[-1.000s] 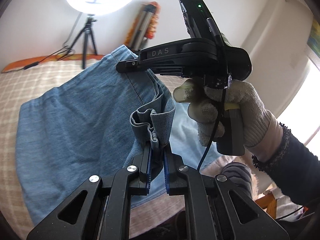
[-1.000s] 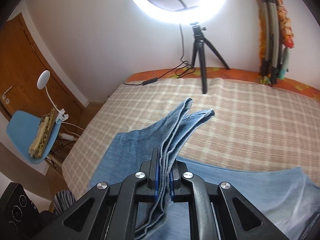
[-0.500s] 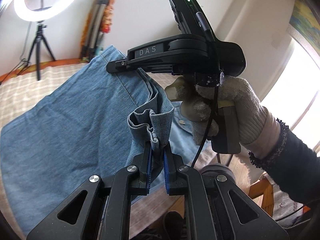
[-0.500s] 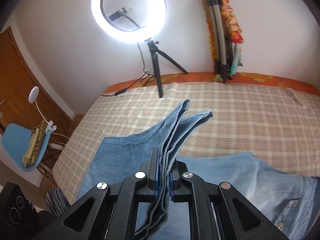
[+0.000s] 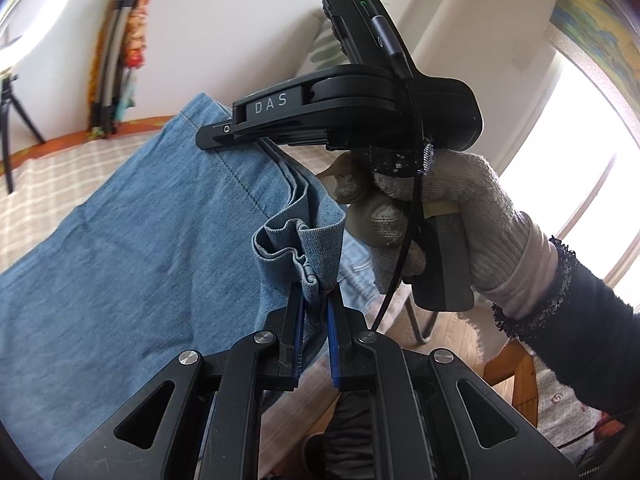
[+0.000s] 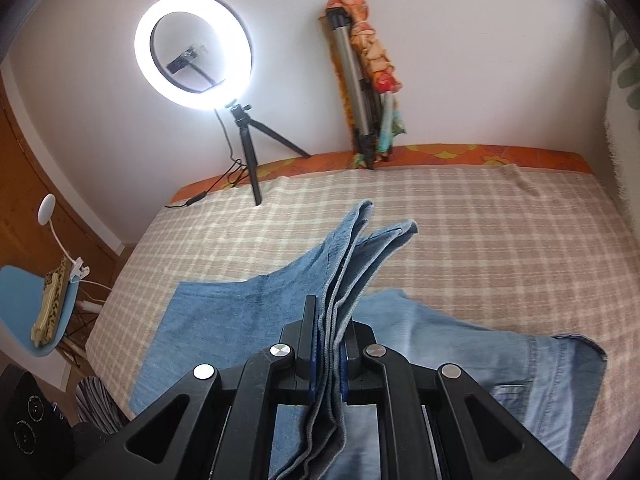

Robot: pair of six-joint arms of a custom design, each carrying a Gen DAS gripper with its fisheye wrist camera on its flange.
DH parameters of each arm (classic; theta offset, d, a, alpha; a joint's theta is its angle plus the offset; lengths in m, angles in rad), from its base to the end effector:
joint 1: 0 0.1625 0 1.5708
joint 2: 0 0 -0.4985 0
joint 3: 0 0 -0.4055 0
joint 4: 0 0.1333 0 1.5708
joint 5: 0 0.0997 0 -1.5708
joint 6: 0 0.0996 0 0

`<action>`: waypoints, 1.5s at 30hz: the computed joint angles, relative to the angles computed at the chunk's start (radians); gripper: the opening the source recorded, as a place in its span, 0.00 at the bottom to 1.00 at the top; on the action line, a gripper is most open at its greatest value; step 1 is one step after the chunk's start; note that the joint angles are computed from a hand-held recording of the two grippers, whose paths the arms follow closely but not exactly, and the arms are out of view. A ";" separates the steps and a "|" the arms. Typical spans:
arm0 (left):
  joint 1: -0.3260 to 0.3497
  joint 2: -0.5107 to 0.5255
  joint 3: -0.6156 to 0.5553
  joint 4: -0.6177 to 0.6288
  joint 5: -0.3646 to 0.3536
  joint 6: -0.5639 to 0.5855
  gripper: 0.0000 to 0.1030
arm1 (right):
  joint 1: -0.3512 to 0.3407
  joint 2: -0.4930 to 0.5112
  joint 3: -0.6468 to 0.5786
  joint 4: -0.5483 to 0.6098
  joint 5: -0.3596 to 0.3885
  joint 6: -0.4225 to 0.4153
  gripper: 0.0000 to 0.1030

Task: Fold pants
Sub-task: 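Lift the jeans with both tools and fold the hem end over toward the waistband, then open both tools to release the folded jeans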

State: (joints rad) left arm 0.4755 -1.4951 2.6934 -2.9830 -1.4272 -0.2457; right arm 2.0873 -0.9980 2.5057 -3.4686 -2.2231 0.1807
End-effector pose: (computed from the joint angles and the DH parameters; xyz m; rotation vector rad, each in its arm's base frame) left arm -0.2024 -0.2702 0.2067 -1.2539 -2.8301 0.3987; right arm 0.2698 -0.3275 0.1415 0.2585 -2.5457 0.7690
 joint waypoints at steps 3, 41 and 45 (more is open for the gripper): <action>0.004 0.080 -0.012 -0.059 -0.022 0.019 0.08 | -0.014 -0.041 0.028 0.006 -0.015 0.002 0.05; 0.027 0.570 -0.170 -0.216 -0.157 0.137 0.14 | -0.435 -0.250 0.294 -0.185 0.077 -0.193 0.05; 0.020 0.540 -0.170 -0.176 -0.150 0.143 0.15 | -0.431 -0.235 0.290 -0.169 0.046 -0.198 0.06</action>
State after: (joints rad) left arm 0.4954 -0.9550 2.5236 -3.1595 -1.5769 -0.1023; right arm 1.6566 -1.2331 2.7954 -3.6378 -2.1771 -0.0175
